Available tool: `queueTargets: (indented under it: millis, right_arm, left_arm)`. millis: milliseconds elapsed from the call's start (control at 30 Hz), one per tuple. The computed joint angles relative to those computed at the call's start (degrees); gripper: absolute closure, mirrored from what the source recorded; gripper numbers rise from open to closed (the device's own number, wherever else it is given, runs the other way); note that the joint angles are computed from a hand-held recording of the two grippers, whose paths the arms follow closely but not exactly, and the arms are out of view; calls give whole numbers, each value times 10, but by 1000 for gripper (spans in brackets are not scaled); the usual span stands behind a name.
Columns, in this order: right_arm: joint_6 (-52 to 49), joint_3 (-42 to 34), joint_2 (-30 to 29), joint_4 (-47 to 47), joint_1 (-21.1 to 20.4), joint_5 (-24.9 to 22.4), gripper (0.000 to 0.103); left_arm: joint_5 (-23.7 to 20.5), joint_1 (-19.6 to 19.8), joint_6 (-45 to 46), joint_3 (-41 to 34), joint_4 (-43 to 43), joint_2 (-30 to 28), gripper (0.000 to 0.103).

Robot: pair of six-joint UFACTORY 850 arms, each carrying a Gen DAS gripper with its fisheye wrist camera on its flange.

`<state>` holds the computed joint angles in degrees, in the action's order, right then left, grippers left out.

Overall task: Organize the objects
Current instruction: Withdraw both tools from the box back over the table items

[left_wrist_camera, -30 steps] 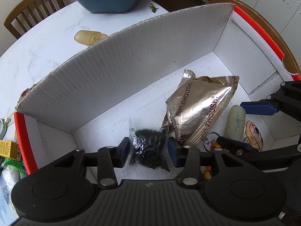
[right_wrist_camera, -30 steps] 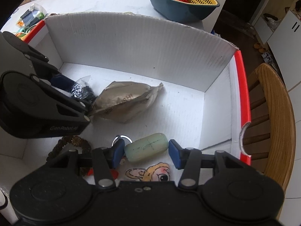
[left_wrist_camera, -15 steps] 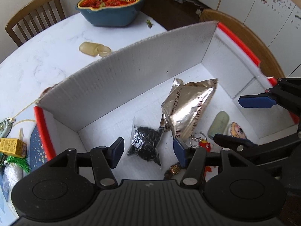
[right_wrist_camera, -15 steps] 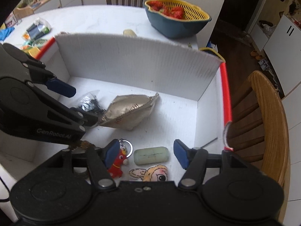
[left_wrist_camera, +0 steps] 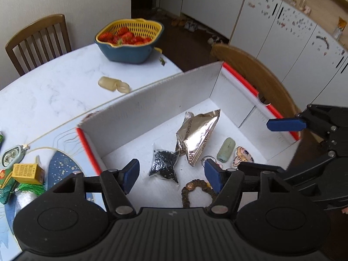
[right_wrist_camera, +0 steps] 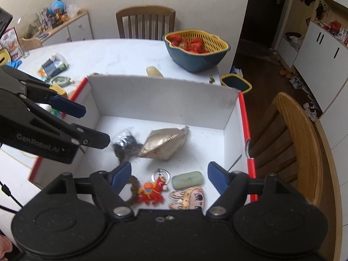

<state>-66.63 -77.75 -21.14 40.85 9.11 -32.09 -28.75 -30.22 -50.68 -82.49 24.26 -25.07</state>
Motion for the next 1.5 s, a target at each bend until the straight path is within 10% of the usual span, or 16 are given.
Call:
queueTargets:
  millis: [1100,1500]
  right_arm:
    - [-40,133,133,207,121,89,8]
    - [10,80,74,152,207,115,9]
  left_arm:
    - [111,82,-383,343,367,308,0]
    - [154,183,-287,421,333,369,0]
